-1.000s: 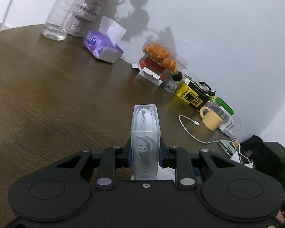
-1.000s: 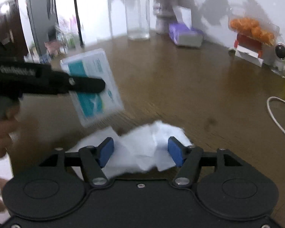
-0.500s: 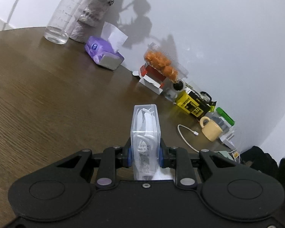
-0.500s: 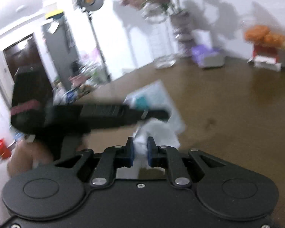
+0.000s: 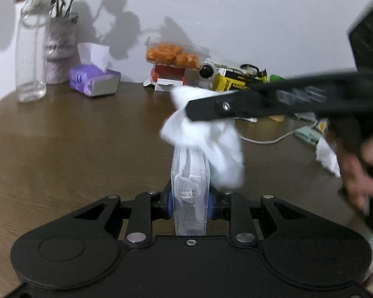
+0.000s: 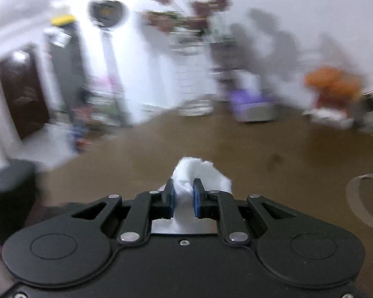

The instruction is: Clean container

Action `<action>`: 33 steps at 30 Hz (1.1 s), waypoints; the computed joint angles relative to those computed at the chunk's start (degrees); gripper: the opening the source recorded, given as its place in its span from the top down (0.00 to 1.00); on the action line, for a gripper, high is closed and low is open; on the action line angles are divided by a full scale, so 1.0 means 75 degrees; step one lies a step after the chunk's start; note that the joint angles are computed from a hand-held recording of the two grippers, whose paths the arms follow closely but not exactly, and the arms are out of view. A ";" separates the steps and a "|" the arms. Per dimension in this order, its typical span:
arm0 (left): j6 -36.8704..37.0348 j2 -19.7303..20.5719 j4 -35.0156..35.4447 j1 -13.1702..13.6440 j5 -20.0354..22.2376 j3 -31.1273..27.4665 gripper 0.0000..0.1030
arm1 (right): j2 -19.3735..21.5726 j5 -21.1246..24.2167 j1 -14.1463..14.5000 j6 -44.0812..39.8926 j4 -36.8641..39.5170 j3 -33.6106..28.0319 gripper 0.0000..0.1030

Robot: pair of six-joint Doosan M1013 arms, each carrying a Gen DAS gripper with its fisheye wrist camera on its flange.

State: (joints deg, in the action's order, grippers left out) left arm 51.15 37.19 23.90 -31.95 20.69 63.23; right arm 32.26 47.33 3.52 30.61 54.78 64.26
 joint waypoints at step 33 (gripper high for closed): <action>-0.0230 0.1816 0.1122 0.0400 0.2238 -0.3220 0.76 | 0.1496 -0.1336 0.0386 0.4947 -0.3567 -0.1922 0.85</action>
State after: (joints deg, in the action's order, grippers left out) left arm 49.43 50.81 32.32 -28.94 37.48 39.08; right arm 43.48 37.31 6.42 67.72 28.03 49.84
